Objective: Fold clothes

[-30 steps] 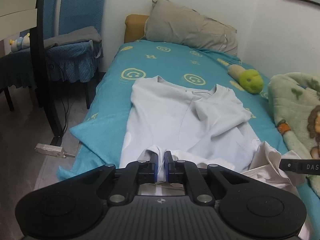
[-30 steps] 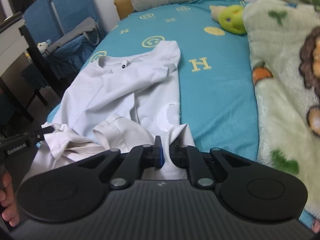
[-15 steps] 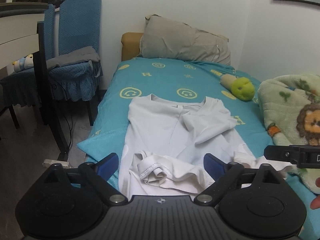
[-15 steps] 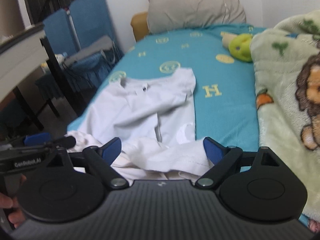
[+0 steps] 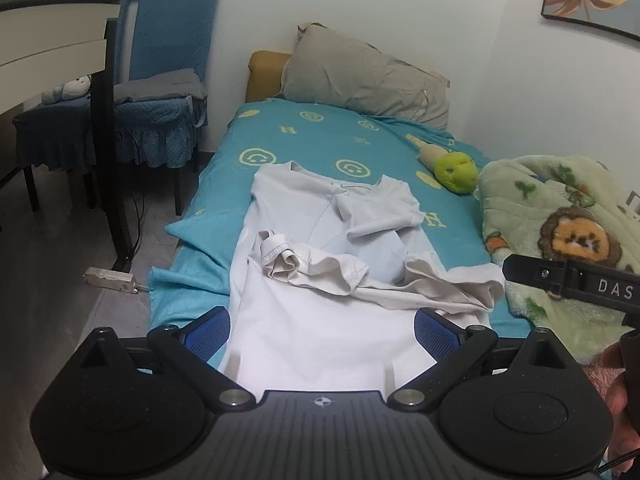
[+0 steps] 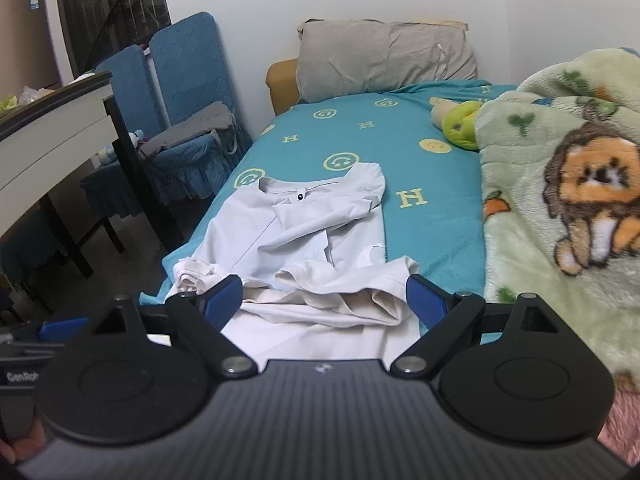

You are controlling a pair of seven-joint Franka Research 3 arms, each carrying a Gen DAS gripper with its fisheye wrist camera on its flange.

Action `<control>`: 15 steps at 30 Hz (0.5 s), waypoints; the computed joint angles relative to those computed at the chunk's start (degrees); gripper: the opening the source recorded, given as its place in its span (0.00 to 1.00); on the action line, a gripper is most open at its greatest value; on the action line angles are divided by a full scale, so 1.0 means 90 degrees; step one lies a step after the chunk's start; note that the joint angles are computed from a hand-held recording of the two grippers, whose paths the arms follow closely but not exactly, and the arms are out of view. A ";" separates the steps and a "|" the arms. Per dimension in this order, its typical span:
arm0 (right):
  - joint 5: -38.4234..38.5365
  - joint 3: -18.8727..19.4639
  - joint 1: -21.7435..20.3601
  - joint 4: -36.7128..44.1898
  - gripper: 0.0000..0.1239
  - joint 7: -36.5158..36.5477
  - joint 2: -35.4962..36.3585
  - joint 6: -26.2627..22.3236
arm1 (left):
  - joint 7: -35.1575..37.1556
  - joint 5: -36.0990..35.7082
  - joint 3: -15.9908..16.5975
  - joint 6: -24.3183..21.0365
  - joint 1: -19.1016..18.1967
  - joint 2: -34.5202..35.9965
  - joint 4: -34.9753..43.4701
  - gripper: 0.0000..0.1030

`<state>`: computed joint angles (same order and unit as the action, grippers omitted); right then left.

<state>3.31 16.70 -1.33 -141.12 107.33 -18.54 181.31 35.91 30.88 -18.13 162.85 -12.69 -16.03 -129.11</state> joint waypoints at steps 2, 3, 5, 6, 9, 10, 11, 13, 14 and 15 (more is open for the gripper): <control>-0.0029 0.0135 -0.0138 -0.0119 0.73 0.0100 -0.0156 0.0037 | -0.0251 0.0416 -0.0200 -0.0043 0.0188 -0.0046 0.0004 0.97; -0.0046 0.0203 -0.0207 -0.0165 0.73 0.0132 -0.0216 0.0053 | -0.0428 0.0682 -0.0319 -0.0096 0.0303 -0.0006 0.0056 0.97; -0.0064 0.0285 -0.0284 -0.0240 0.73 0.0150 -0.0305 0.0075 | -0.0766 0.1192 -0.0488 -0.0265 0.0445 0.0102 0.0177 0.97; -0.0052 0.0264 -0.0253 -0.0266 0.73 0.0126 -0.0307 0.0097 | -0.0870 0.1339 -0.0518 -0.0447 0.0443 0.0206 0.0262 0.97; 0.0026 0.0176 -0.0135 -0.0313 0.73 0.0034 -0.0285 0.0127 | -0.0796 0.1424 -0.0402 -0.1029 0.0225 0.0540 0.0485 0.96; 0.0059 0.0193 -0.0148 -0.0315 0.73 0.0047 -0.0282 0.0097 | -0.0710 0.1382 -0.0346 -0.1254 0.0129 0.0639 0.0551 0.96; 0.0092 0.0177 -0.0123 -0.0304 0.73 0.0052 -0.0263 0.0071 | -0.0597 0.1302 -0.0278 -0.1475 0.0033 0.0730 0.0606 0.96; 0.0142 0.0116 -0.0059 -0.0277 0.73 0.0056 -0.0219 0.0025 | -0.0246 0.0959 -0.0141 -0.1976 -0.0167 0.0925 0.0752 0.96; 0.0133 0.0145 -0.0091 -0.0267 0.73 0.0080 -0.0206 0.0005 | -0.0080 0.0775 -0.0076 -0.2172 -0.0248 0.1003 0.0807 0.95; 0.0117 0.0174 -0.0124 -0.0256 0.73 0.0110 -0.0193 -0.0016 | 0.0030 0.0632 -0.0004 -0.2218 -0.0305 0.1025 0.0786 0.95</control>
<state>4.37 18.27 -2.44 -143.42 108.32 -20.28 181.17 36.18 36.57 -18.16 142.89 -15.43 -6.80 -122.04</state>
